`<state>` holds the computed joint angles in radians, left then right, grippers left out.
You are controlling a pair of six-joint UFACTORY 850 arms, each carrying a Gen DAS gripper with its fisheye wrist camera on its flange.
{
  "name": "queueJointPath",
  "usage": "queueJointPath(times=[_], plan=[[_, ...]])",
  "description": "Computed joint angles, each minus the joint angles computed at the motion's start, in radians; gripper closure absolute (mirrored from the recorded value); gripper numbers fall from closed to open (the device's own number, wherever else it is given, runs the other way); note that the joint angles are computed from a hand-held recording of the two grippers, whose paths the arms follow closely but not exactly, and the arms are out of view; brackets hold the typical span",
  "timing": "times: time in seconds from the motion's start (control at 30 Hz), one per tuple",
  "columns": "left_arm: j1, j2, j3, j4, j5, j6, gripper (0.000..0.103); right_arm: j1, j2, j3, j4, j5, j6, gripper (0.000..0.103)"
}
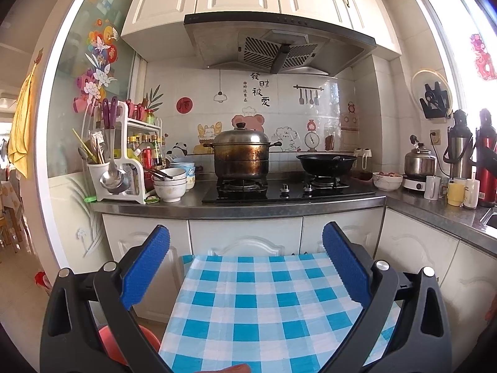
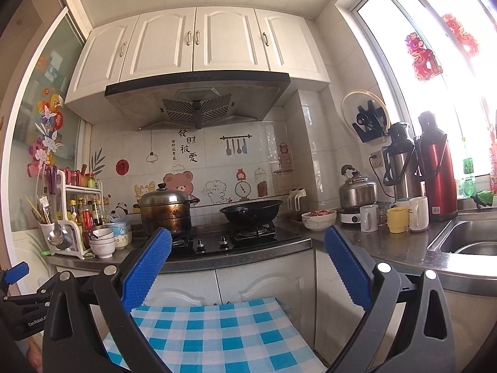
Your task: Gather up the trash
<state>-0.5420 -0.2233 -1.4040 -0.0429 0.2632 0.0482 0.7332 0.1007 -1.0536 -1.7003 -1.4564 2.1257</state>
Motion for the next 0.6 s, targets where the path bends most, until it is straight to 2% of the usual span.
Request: queueJointPath(times=[0.33, 0.6], plan=[[0.001, -0.014, -0.011, 0.039, 0.001, -0.046, 0.004, -0.015, 0.003, 0.011, 0.005, 0.024, 0.000, 0.005], [-0.007, -0.043, -0.038, -0.023, -0.010, 0.001, 0.004, -0.036, 0.002, 0.021, 0.010, 0.059, 0.008, 0.005]])
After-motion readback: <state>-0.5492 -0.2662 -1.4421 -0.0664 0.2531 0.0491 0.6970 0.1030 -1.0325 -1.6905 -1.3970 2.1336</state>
